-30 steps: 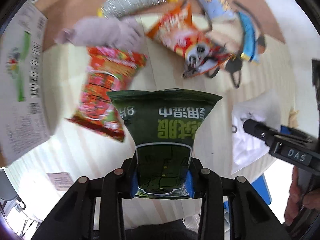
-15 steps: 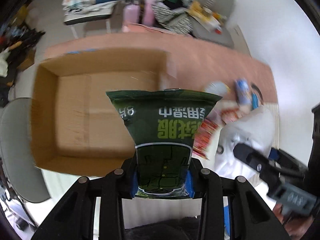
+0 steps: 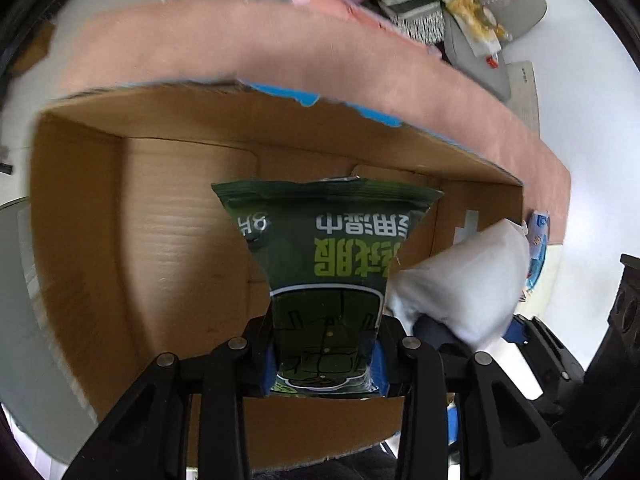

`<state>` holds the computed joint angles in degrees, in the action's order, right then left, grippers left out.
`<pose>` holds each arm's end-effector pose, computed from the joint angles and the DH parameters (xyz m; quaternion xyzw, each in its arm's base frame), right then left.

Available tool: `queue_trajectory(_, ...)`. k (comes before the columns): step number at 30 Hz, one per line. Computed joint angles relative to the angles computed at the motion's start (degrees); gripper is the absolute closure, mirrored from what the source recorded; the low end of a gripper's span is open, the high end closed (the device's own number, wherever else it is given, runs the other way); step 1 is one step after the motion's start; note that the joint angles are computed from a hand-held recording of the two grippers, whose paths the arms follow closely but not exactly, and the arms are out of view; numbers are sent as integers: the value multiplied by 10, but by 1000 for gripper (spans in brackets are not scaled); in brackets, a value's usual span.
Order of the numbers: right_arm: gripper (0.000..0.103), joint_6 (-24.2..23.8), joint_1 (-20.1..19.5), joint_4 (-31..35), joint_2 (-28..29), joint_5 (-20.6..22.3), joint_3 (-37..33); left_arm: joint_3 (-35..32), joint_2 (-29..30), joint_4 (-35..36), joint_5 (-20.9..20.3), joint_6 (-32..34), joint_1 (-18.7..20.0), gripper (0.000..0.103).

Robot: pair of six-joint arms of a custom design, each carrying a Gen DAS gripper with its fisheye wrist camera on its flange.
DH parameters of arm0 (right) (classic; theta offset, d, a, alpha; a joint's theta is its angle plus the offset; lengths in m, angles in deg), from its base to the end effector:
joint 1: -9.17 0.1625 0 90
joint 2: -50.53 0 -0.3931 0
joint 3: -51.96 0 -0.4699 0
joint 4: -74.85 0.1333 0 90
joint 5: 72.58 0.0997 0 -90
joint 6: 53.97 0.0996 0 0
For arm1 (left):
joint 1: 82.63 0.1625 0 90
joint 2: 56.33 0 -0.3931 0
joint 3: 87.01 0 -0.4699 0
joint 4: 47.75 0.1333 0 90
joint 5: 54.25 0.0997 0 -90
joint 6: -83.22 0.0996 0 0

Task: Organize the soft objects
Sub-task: 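Carry both items into the cardboard box and open both tools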

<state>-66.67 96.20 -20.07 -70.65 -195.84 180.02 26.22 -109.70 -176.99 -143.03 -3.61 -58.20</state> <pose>0.0599 -0.3634 0.3559 0.0861 -0.9542 -0.0552 0.2812 -0.4254 -0.3420 -0.0567 -0.1796 0.9673 0.0325 0.1763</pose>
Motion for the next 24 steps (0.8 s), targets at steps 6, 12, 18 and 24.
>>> queue_trajectory(6,27,-35,-33,-56,14,-23,22,-20,40,-25,-25,51,33,70)
queue_trajectory(12,19,-65,-47,-83,22,-28,27,-42,44,25,-23,45,35,61)
queue_trajectory(18,7,-64,-37,-72,7,-33,23,-76,28,133,35,38,-6,17)
queue_trajectory(24,0,-67,-1,-42,-31,-68,27,-97,12,218,68,2,-61,6)
